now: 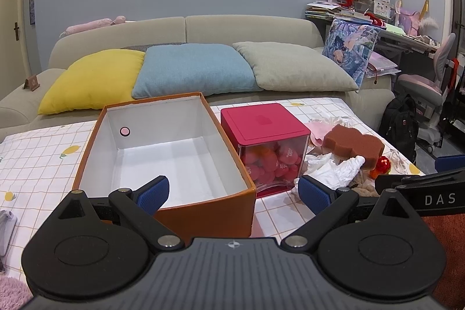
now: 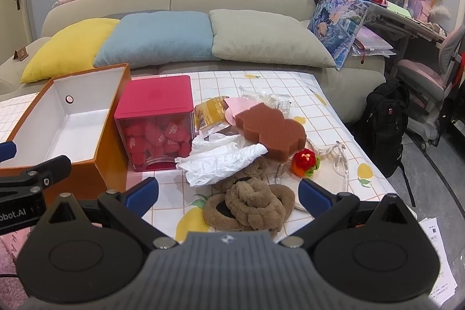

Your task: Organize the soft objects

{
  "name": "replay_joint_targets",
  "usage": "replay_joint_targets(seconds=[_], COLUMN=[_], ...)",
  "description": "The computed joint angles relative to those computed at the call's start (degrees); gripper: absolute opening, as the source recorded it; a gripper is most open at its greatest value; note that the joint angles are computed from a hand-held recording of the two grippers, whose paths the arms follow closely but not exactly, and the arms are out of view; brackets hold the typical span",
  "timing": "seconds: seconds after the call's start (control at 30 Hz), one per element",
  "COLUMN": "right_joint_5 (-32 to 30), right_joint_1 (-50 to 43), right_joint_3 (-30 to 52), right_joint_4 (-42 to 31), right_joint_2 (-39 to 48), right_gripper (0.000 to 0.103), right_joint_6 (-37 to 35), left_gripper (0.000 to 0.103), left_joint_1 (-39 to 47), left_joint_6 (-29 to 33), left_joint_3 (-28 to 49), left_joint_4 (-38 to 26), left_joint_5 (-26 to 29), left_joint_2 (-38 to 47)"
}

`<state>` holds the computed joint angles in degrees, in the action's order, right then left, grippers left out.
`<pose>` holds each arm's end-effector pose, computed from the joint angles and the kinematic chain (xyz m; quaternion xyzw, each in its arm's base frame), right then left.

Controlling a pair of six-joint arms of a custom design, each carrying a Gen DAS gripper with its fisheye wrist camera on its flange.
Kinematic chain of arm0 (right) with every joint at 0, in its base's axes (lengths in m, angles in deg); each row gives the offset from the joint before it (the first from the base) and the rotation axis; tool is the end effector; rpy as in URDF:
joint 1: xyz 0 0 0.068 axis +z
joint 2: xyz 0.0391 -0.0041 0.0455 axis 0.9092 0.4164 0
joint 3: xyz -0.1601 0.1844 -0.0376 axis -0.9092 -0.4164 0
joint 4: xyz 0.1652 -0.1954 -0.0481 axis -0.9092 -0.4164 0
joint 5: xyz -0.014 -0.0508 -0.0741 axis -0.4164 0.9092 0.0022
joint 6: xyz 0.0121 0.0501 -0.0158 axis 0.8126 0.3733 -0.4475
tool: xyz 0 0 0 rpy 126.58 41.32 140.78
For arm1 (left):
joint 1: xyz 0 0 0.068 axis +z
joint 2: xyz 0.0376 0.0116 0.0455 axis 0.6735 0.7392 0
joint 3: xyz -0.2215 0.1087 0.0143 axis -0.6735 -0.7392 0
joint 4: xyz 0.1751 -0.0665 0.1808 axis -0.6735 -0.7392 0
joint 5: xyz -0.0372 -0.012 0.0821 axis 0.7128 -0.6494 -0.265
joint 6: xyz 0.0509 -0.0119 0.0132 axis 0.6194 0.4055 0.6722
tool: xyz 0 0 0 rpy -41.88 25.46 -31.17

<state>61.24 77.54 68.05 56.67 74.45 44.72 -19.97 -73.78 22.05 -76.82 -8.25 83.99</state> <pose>0.2389 0.0529 0.1837 -0.1274 0.8967 0.0509 0.4209 0.1612 -0.2455 0.1965 -0.0786 0.8706 0.0421 0.4839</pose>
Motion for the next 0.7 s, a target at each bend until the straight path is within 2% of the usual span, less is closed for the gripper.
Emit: replay_joint_targets(seconds=[0.7], right_joint_5=[0.81], right_joint_1=[0.66], right_joint_3=[0.52], right_joint_4=[-0.40], right_joint_2=[1.40], right_gripper=[0.100], right_joint_6=[-0.04], left_gripper=[0.103], left_joint_1=[0.25], left_joint_6=[0.00], left_joint_3=[0.05], left_joint_4=[-0.52], left_joint_5=[0.51], left_joint_2=[0.01])
